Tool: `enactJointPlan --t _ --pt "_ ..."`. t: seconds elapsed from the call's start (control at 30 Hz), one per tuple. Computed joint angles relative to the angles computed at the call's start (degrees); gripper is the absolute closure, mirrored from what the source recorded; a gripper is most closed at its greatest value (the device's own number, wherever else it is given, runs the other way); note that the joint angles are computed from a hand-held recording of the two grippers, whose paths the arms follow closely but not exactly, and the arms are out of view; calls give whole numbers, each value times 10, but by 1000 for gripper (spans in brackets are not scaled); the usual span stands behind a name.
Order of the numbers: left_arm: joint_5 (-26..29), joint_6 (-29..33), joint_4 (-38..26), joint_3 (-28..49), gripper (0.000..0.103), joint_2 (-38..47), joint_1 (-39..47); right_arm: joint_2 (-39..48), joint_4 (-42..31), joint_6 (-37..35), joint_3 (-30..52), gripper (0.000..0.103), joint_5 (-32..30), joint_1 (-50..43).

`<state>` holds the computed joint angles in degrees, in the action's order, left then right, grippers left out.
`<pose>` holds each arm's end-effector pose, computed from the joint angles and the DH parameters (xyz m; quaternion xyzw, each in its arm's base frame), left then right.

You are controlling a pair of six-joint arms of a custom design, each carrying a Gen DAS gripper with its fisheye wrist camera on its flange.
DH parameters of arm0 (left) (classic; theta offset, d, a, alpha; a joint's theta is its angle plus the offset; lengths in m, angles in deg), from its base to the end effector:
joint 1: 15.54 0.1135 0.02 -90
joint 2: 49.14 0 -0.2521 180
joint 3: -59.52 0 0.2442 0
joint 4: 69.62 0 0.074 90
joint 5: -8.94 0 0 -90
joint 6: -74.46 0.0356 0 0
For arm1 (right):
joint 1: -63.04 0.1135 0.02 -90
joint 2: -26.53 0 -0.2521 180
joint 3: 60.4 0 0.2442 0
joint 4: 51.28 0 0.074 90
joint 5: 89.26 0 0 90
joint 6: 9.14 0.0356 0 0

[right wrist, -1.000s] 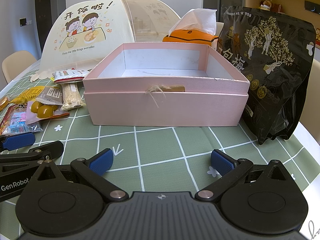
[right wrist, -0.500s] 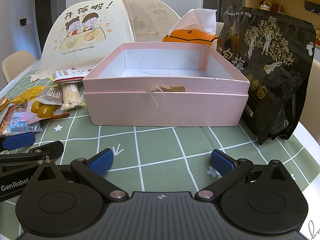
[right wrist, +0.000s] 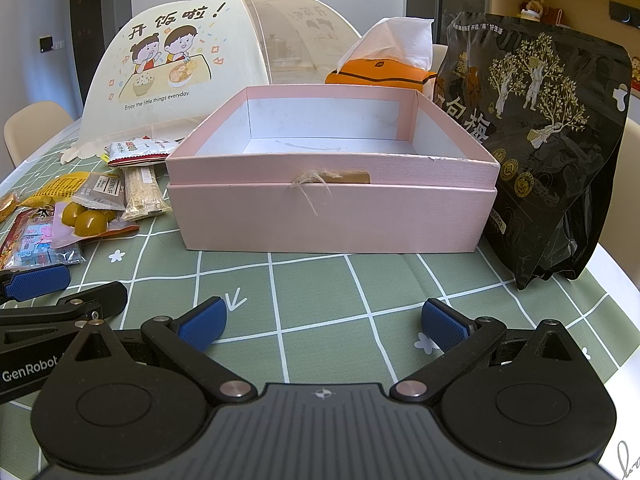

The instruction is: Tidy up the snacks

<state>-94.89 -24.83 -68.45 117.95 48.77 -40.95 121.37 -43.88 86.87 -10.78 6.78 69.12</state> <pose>0.3003 -0.1332 0.1406 0.0733 0.8920 -0.0256 0.4454 0.2984 0.0280 0.1243 0.0226 0.8969 -0.0008 0.4417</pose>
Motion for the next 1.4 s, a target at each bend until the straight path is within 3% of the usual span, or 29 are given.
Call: enactJointPlan --t 0.63,0.7,0.77,0.9,0.97,1.03,1.2,1.27,1.3,1.33,1.4 --pt "0 1 -2 -1 36 -2 -1 -1 0 4 -2 0 5 6" --pt "10 7 -42 4 38 -20 -2 -1 0 2 -2 0 2 9" --pt "55 15 -89 1 39 -57 17 -7 -35 -16 12 0 -22 2" --pt "122 38 -170 17 37 -145 105 -23 -183 -17 74 0 -37 -1" --pt "160 56 -199 59 37 -149 190 -26 -228 7 91 0 -14 8" --pt "175 63 -234 134 39 -99 264 -29 -248 31 96 0 5 18" --pt "215 39 -435 447 40 144 408 -23 -290 126 116 0 72 56" --pt "246 52 -458 514 40 211 432 -13 -337 137 148 1 71 61" --pt "251 64 -465 539 40 234 434 -9 -368 136 169 5 61 63" --pt "254 80 -466 552 40 250 434 -8 -386 128 187 17 58 68" --pt "259 106 -458 555 39 261 429 -26 -394 105 208 21 86 99"
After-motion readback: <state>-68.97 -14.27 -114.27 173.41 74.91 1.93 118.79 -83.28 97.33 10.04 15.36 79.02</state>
